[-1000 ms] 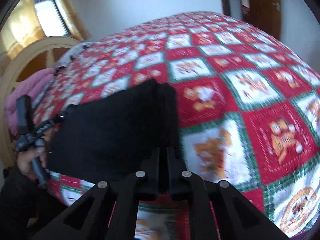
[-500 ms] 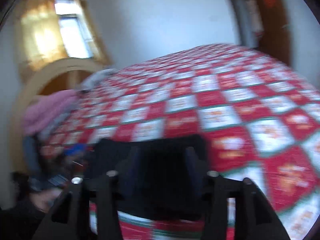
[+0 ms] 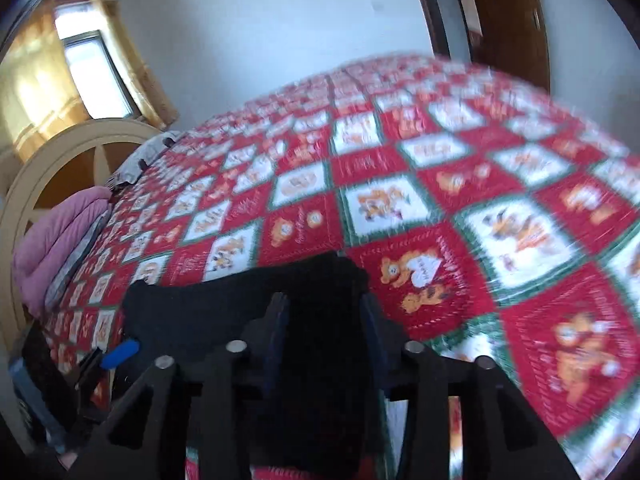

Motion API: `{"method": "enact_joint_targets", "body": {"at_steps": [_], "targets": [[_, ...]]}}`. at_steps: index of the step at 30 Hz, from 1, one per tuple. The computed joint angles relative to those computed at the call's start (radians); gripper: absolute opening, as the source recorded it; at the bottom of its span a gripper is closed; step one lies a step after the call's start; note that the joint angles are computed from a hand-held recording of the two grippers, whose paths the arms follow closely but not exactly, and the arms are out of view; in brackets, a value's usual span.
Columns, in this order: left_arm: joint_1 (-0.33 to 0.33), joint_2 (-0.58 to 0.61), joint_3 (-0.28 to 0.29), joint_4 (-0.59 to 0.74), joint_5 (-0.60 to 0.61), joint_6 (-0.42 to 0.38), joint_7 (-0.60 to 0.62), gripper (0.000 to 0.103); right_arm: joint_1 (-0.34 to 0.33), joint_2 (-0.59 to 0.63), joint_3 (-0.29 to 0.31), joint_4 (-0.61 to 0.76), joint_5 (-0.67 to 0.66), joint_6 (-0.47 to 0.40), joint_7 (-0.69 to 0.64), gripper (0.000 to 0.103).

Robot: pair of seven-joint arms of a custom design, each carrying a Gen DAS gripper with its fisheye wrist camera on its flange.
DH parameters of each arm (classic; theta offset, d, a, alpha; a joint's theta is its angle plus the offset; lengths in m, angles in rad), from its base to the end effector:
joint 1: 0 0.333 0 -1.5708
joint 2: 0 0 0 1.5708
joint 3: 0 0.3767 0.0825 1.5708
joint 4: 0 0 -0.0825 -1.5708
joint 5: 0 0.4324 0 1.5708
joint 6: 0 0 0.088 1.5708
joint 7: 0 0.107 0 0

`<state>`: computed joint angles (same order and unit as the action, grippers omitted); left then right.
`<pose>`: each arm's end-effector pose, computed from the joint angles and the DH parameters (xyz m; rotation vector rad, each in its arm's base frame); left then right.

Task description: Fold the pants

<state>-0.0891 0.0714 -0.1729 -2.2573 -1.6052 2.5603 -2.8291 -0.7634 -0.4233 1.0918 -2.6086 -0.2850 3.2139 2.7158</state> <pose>0.5638 -0.1351 0.3709 -0.9951 2.4256 -1.3807 0.4525 0.2022 0.4242 -1.3030 1.9697 -0.6191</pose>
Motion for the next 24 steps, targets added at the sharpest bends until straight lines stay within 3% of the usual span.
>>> {"method": "enact_joint_targets", "body": {"at_steps": [2, 3, 6, 9, 15, 19, 21, 24], "targets": [[-0.002, -0.006, -0.002, -0.011, -0.029, 0.005, 0.026, 0.099, 0.098, -0.021, -0.065, -0.032, 0.002, 0.027, -0.021, 0.045], [-0.005, -0.003, -0.004, -0.010, -0.034, 0.015, 0.033, 0.099, 0.146, -0.020, -0.087, -0.042, 0.000, 0.036, -0.043, 0.049], [-0.017, 0.013, -0.010, -0.002, -0.012, 0.060, 0.013, 0.099, 0.202, 0.019, -0.093, -0.035, -0.005, -0.006, -0.104, 0.050], [-0.021, 0.017, -0.013, -0.001, 0.002, 0.079, 0.009, 0.099, 0.149, 0.025, -0.013, -0.014, -0.039, -0.141, -0.063, 0.050], [-0.024, 0.021, -0.017, 0.000, -0.003, 0.096, 0.019, 0.100, 0.123, 0.053, -0.020, -0.037, -0.119, -0.071, 0.000, 0.050], [-0.022, 0.024, -0.016, 0.003, 0.002, 0.088, 0.014, 0.101, 0.047, 0.002, 0.072, -0.026, -0.184, -0.099, 0.018, 0.050], [-0.020, 0.022, -0.015, 0.002, 0.007, 0.086, 0.005, 0.101, 0.053, -0.007, 0.070, -0.022, -0.197, -0.117, 0.029, 0.050], [-0.012, 0.016, -0.010, -0.001, 0.017, 0.068, -0.017, 0.101, 0.085, -0.014, 0.027, -0.043, -0.190, -0.072, 0.060, 0.050]]}}
